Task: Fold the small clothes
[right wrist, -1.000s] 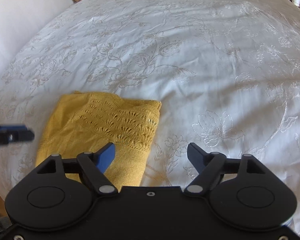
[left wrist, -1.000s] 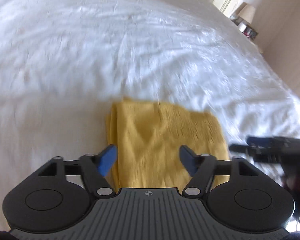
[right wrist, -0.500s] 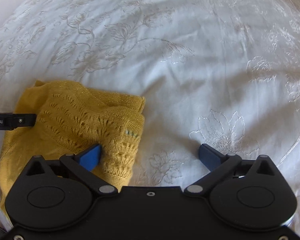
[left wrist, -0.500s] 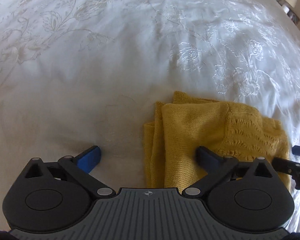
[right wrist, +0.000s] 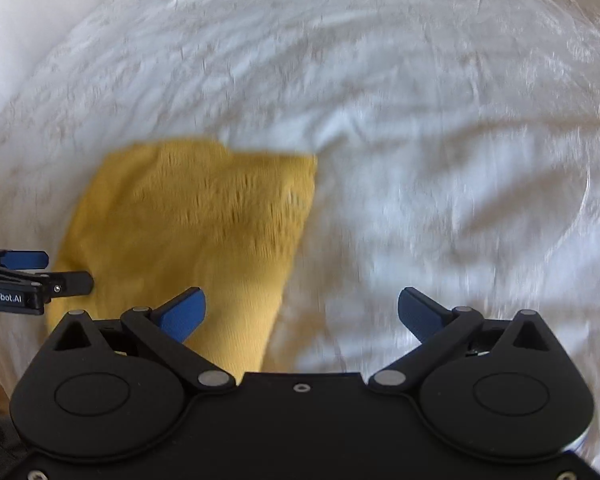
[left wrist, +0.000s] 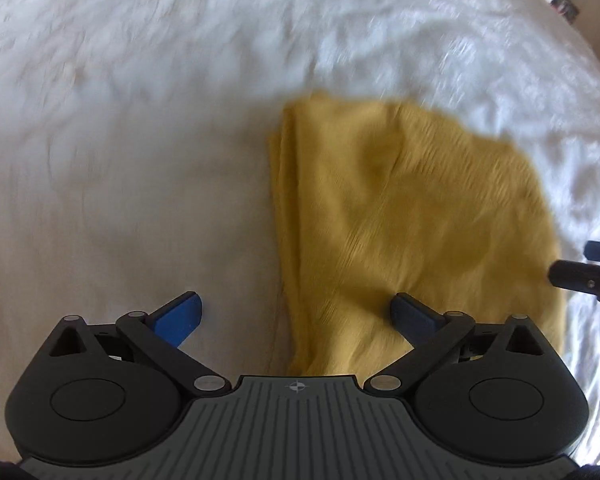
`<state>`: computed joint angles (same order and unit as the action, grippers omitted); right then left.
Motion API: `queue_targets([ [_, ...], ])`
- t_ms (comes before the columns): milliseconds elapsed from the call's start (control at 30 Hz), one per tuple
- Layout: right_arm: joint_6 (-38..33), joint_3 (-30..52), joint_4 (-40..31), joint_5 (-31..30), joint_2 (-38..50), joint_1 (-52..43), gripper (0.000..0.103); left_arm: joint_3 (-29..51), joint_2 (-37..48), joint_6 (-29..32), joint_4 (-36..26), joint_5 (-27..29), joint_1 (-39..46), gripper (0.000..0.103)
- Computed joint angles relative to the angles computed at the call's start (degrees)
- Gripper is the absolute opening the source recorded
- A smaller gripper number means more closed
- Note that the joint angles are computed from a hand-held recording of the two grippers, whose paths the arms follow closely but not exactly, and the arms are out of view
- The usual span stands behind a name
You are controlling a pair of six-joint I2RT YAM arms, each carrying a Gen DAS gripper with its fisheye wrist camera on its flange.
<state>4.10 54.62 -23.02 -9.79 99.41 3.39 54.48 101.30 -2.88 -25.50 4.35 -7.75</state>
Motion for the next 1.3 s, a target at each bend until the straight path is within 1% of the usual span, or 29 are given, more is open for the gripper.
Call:
queue_targets([
  [67, 1.52, -2.19, 0.63, -0.46, -1.3, -0.49, 0.102, -1.7, -0.6, -1.59, 0.28, 0.45, 0.81, 0.103],
  [133, 2.85, -4.39, 0.82, -0.83, -4.94, -1.07, 0.102, -3.09, -3.51, -2.62, -0.19, 0.72, 0.94, 0.103],
  [233, 4.22, -8.17, 2.02, -1.15, -12.04, -1.51, 0.102, -4.91, -9.4, -1.78, -1.22, 2.23, 0.69, 0.103],
  [300, 5.0, -9.48, 1.38, 0.0, -16.29, -0.76, 0.102, -5.42, -13.28, -1.06, -2.12, 3.45, 0.42, 0.103],
  [367, 5.9, -10.46, 0.27, 3.11, -19.97, 1.25, 0.102, -5.14, -16.58, -0.11, -3.93, 4.2, -0.28, 0.103],
  [467, 7.96, -12.5, -0.19, 7.48, -25.16, 5.31, 0.102, -5.44, -21.79, 0.89, -5.65, 3.41, -2.11, 0.103],
  [567, 11.33, -13.84, -1.86, 9.54, -30.33, 8.89, 0.102, -5.65, -25.68, 1.31, -7.36, 3.3, -3.15, 0.102],
  [633, 14.71, -13.51, -4.24, 12.63, -33.07, 12.16, 0.102, -5.99, -28.6, 0.24, -8.79, 3.29, -3.63, 0.101],
  [733, 18.35, -13.14, -7.16, 17.36, -37.1, 17.15, 0.102, -6.24, -33.06, -1.35, -11.74, 0.7, -4.29, 0.101],
  [867, 22.34, -11.89, -11.05, 23.96, -41.96, 24.15, 0.102, -6.49, -39.93, -2.8, -16.42, -0.76, -3.38, 0.101],
  [1000, 29.17, -8.51, -17.28, 33.08, -42.73, 31.93, 0.102, -6.28, -45.35, -3.69, -20.54, -5.23, -3.81, 0.1],
  [1100, 35.59, -5.72, -22.67, 39.15, -41.7, 37.04, 0.102, -6.22, -48.56, -3.02, -22.66, -4.67, -2.72, 0.1],
  [1200, 40.16, -3.77, -26.7, 41.59, -40.74, 39.99, 0.102, -5.73, -51.09, -3.55, -25.35, -7.39, -3.88, 0.1],
  [1267, 42.89, -3.84, -27.97, 41.35, -41.69, 41.36, 0.102, -5.74, -52.53, -3.32, -26.36, -10.03, -5.24, 0.096],
  [1300, 43.66, -3.96, -27.95, 40.68, -42.14, 41.53, 0.102, -5.72, -53.0, -3.1, -26.67, -10.91, -5.83, 0.096],
])
